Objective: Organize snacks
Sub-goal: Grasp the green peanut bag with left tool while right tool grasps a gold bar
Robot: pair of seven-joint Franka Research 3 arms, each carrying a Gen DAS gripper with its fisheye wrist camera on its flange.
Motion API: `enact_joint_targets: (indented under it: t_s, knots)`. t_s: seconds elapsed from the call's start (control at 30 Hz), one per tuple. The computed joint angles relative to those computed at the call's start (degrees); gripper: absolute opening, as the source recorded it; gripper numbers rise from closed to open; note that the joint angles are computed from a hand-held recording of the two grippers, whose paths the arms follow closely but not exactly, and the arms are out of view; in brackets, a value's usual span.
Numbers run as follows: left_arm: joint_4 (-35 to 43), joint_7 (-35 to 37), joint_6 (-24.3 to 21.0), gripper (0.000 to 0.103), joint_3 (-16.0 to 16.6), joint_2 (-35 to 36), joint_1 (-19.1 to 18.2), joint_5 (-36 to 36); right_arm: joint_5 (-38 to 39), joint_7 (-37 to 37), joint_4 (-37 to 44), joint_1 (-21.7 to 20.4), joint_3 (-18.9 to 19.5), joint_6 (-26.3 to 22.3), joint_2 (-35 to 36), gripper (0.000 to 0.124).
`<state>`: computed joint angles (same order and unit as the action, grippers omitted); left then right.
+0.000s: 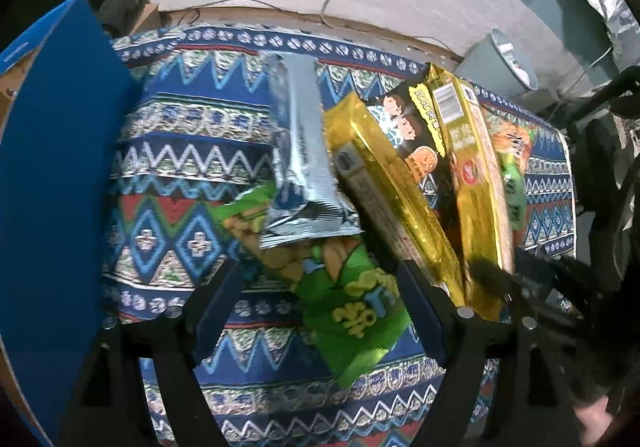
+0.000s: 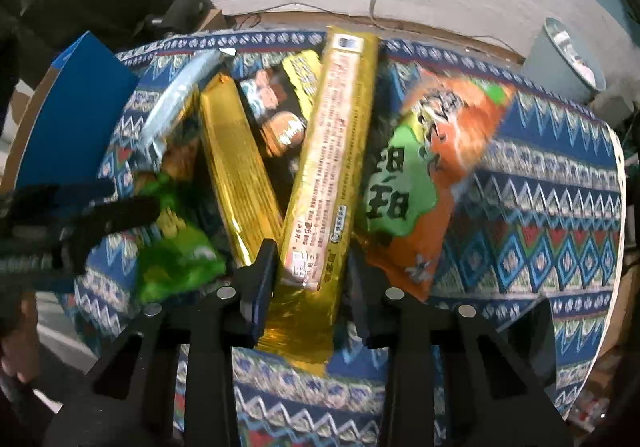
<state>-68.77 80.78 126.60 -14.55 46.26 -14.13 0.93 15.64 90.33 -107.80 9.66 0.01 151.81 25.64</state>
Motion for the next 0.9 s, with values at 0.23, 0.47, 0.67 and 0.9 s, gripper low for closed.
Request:
enact_joint_targets:
  t_s: [0.23,0.47,0.67,0.9]
  knots:
    - [4.66,-1.14,-1.92,0.082,1.55,3.74,-2.98,3.31,2.41,-3.92,-8.19,-1.64,0.54,2.17,-4.85,0.03]
    - [-1.18,1.84,3.67,0.062,1.12,0.87,-2.4,5.38,-0.94,-4.14,-14.13,-0.73,-1.24,1.25,-8.55,0.03]
    - [-10.24,4.5,7.0,0.054,0.17,-4.51,-0.59,5.21,-3.0,-2.76,-14.92,-0.55,-1.3,-0.61,-8.71,0.031]
    - [-23.07,7.14,10.12,0.043,-0.23,-12.49,1.06,5.78,-2.32,-1.35,-13.98,-0.62,-1.02,-0.17,-8.69,0.035]
